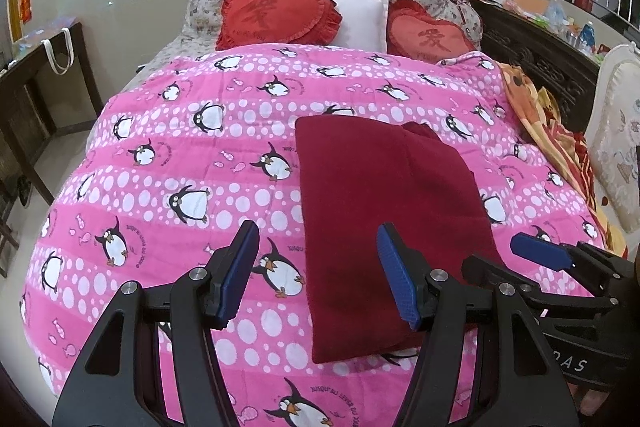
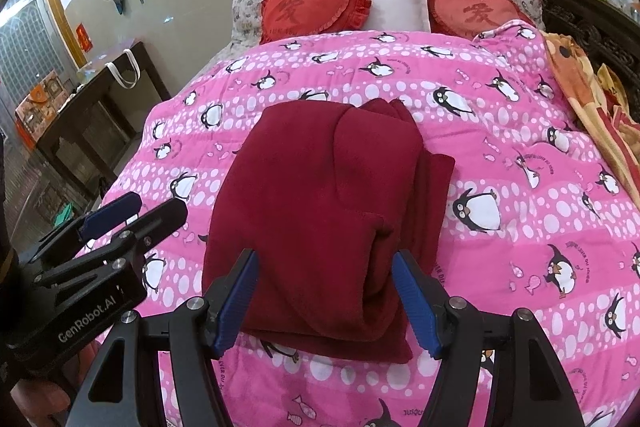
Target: Fold small clothes
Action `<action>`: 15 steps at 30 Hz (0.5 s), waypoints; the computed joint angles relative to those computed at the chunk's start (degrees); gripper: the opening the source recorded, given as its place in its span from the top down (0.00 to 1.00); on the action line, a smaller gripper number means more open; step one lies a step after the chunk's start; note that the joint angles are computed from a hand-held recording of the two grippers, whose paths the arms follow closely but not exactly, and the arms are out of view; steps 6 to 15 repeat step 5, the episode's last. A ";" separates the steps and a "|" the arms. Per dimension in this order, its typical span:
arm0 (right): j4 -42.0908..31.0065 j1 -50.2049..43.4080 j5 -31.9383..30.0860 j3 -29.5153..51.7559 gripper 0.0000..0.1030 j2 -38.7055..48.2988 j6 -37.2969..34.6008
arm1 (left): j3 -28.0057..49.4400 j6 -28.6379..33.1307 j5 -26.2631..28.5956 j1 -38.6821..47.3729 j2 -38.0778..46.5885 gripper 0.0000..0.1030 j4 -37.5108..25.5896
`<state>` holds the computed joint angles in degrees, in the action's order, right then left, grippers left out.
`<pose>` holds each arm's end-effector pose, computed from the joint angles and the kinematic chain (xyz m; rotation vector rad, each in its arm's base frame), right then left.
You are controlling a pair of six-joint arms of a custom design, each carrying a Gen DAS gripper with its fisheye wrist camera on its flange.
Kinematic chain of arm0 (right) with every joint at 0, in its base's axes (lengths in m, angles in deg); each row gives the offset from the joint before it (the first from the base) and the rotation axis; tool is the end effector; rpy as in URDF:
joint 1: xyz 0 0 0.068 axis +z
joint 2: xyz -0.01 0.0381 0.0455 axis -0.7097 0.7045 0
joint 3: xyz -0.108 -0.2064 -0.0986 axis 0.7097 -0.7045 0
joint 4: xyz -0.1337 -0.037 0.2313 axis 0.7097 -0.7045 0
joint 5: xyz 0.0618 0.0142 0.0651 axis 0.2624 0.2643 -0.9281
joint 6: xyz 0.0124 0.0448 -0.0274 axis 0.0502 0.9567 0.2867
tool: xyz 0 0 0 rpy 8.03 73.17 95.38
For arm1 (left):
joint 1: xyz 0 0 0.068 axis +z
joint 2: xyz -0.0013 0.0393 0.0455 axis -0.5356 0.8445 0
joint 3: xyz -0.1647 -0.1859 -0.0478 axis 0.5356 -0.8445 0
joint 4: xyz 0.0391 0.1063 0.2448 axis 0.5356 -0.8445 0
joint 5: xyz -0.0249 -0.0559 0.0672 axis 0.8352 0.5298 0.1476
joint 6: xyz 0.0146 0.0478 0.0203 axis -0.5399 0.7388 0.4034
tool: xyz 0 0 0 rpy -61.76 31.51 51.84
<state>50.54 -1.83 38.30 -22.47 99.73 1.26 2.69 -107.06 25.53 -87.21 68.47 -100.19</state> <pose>0.2108 0.2006 0.2444 -0.5601 2.4420 0.4941 0.1265 -0.1393 0.2430 -0.3373 2.3272 0.0462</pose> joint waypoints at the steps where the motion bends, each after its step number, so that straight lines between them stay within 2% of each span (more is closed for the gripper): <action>1: 0.09 -0.09 -0.16 -0.02 0.35 0.17 -0.03 | -0.51 0.06 0.10 0.30 -0.55 0.40 0.38; 5: 0.57 -1.84 -1.84 0.03 0.35 1.13 -1.14 | -2.88 3.65 2.42 4.82 -4.08 0.40 1.57; 15: 0.57 -1.84 -1.84 0.03 0.35 1.13 -1.14 | -2.88 3.65 2.42 4.82 -4.08 0.40 1.57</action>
